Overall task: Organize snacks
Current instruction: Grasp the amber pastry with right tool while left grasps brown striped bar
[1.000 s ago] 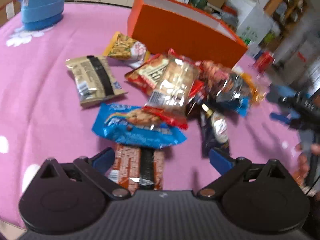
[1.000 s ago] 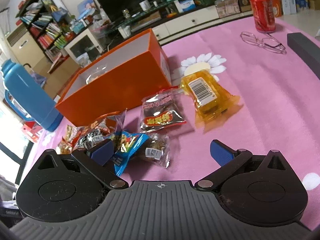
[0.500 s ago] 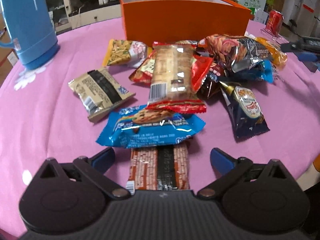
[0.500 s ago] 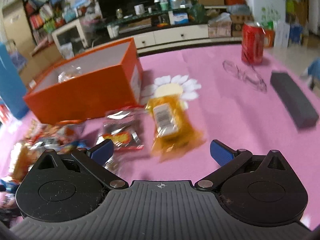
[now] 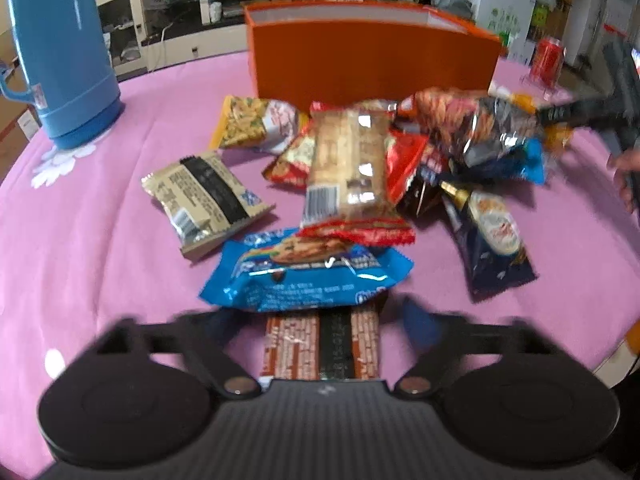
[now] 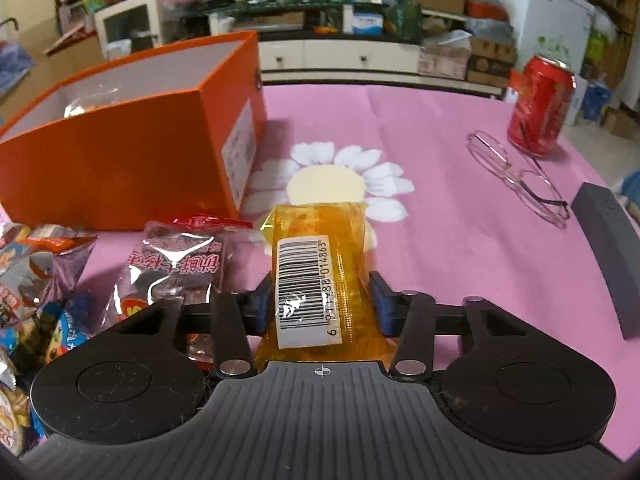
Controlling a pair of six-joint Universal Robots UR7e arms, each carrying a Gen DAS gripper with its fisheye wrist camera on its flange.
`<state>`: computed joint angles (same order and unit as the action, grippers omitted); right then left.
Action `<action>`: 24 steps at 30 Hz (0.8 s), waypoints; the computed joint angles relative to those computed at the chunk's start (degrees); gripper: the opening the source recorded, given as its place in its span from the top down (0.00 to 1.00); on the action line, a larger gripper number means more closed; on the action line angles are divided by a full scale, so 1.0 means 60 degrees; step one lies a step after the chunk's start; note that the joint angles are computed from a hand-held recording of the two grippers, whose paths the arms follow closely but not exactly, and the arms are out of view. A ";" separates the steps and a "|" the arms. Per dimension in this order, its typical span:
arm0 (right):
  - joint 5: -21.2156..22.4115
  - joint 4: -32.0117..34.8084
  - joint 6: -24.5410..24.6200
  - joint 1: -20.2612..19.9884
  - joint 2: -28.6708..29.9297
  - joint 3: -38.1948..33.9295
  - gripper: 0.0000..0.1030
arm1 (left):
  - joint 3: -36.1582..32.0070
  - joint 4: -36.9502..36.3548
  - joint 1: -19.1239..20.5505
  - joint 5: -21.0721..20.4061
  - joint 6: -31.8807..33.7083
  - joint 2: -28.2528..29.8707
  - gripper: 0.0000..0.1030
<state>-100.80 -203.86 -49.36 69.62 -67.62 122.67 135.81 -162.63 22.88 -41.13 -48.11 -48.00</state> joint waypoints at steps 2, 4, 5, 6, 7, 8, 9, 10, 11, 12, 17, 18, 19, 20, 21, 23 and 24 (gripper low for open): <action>-0.0252 -0.0215 -0.0161 0.0088 0.0007 0.0098 0.78 | 0.0165 0.0018 0.0030 -0.0203 -0.0216 -0.0277 0.34; -0.0295 -0.0191 -0.0230 0.0050 -0.0235 0.0388 0.78 | 0.0349 0.0408 -0.0126 -0.0374 -0.0605 -0.0626 0.34; -0.0301 -0.0133 -0.0209 0.0008 -0.0424 0.0580 0.78 | 0.0481 0.0614 -0.0287 -0.0412 -0.0884 -0.0822 0.34; -0.0232 -0.0025 -0.0159 -0.0071 -0.0702 0.0838 0.78 | 0.0634 0.0691 -0.0439 -0.0426 -0.1135 -0.0995 0.34; -0.0119 0.0112 -0.0109 -0.0137 -0.0975 0.1066 0.78 | 0.0820 0.0693 -0.0599 -0.0462 -0.1385 -0.1182 0.34; 0.0044 0.0194 -0.0114 -0.0226 -0.1247 0.1314 0.78 | 0.1004 0.0734 -0.0748 -0.0481 -0.1663 -0.1370 0.34; 0.0142 0.0133 -0.0207 -0.0298 -0.1423 0.1536 0.78 | 0.1122 0.0954 -0.0891 -0.0472 -0.2052 -0.1530 0.34; 0.0215 -0.0028 -0.0309 -0.0373 -0.1558 0.1787 0.78 | 0.1238 0.1123 -0.1017 -0.0496 -0.2386 -0.1683 0.34; 0.0308 -0.0165 -0.0346 -0.0480 -0.1726 0.2082 0.78 | 0.1338 0.1165 -0.1082 -0.0570 -0.2580 -0.1794 0.34; 0.0393 -0.0166 -0.0309 -0.0594 -0.1897 0.2327 0.78 | 0.1352 0.1186 -0.1028 -0.0704 -0.2648 -0.1836 0.34; 0.0386 -0.0673 -0.0445 -0.0701 -0.1737 0.2656 0.69 | 0.0945 0.2400 -0.1001 -0.0387 -0.3049 -0.1481 0.15; 0.0480 -0.0634 -0.0273 -0.0743 -0.1734 0.2639 0.59 | 0.0941 0.2649 -0.1131 -0.0326 -0.3235 -0.1512 0.12; 0.0638 -0.0436 -0.0176 -0.0814 -0.1799 0.2608 0.52 | 0.0926 0.3048 -0.1295 -0.0314 -0.3544 -0.1620 0.11; 0.0692 -0.0235 -0.0161 -0.0821 -0.1840 0.2578 0.39 | 0.0898 0.3501 -0.1438 -0.0387 -0.3875 -0.1743 0.11; 0.0612 -0.0159 -0.0205 -0.0764 -0.1807 0.2533 0.29 | 0.0861 0.3961 -0.1592 -0.0512 -0.4241 -0.1855 0.11; 0.0420 -0.0431 -0.0517 -0.0684 -0.1633 0.2602 0.26 | 0.0851 0.4646 -0.1937 -0.0786 -0.4937 -0.1930 0.11; 0.0393 -0.0524 -0.0554 -0.0656 -0.1606 0.2634 0.26 | 0.0849 0.4885 -0.2113 -0.0844 -0.5260 -0.1881 0.13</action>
